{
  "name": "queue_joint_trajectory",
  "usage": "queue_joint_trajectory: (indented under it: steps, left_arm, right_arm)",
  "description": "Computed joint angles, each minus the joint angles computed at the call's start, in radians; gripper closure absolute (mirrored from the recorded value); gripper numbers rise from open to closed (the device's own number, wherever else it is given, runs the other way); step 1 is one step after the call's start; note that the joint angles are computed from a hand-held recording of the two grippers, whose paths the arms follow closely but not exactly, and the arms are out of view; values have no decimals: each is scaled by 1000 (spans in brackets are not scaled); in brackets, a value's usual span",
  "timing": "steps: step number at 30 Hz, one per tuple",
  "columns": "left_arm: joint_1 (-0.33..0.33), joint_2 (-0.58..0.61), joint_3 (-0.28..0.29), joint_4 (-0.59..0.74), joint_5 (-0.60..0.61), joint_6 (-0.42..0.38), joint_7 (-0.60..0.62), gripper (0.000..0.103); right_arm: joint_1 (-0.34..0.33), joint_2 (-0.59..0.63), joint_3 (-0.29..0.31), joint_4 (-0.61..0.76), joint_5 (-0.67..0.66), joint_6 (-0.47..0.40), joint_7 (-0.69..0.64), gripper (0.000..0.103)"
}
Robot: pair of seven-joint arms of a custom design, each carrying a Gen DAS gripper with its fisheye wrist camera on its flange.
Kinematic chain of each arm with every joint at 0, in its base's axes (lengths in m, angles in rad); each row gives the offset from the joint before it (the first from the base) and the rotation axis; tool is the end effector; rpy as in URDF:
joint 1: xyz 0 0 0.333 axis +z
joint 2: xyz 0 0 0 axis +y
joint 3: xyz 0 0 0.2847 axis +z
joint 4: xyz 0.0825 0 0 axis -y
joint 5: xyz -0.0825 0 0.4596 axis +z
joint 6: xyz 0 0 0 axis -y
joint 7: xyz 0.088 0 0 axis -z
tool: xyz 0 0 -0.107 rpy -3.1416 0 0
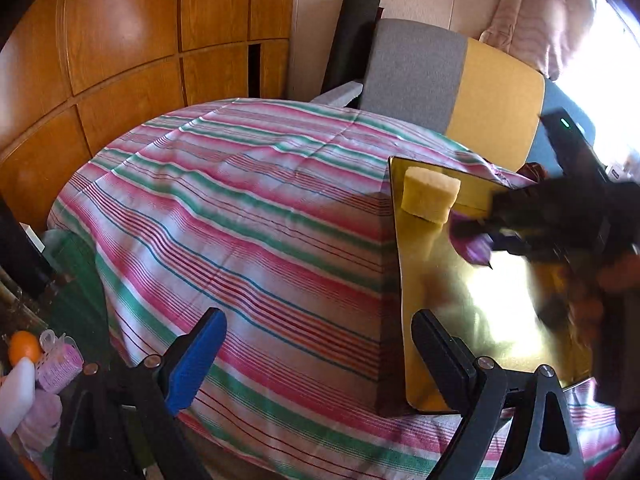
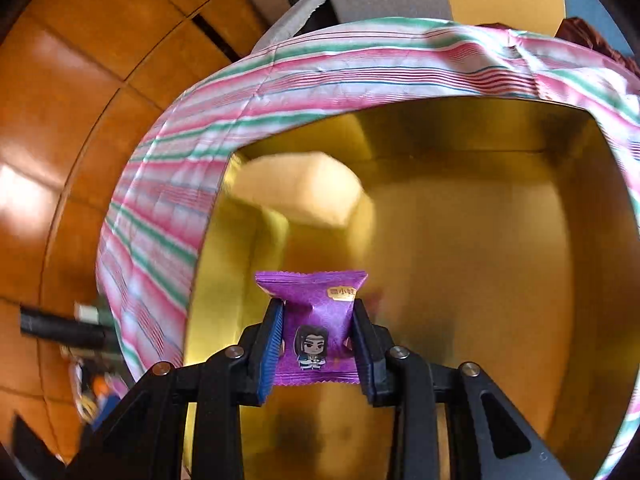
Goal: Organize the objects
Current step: 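Carry the purple snack packet into the gold tray and open the right tool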
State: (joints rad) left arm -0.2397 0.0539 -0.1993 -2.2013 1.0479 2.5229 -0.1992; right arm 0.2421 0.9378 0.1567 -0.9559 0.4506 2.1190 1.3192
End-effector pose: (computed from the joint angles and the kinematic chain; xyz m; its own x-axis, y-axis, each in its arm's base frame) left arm 0.5541 -0.2696 0.3033 0.4735 -0.8762 0.0896 -0.6291 -0.4076 -0.6618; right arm 0.7962 0.3037 0.2948 0.3892 -0.7922 -0.4700 -0.9174 -0.2873 -0.2754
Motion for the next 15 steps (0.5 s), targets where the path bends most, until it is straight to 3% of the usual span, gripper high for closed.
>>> queue_joint_trajectory:
  steps: [4,15]
  left_arm:
    - [2,3,2,-2,-14,8,4,9]
    - [-6,5,-3,12,5,-15,1,9]
  right_arm:
    - [-6,94,30,131,49,-37,55,57]
    - [-82,-289,35,-419,142,176,-240,57]
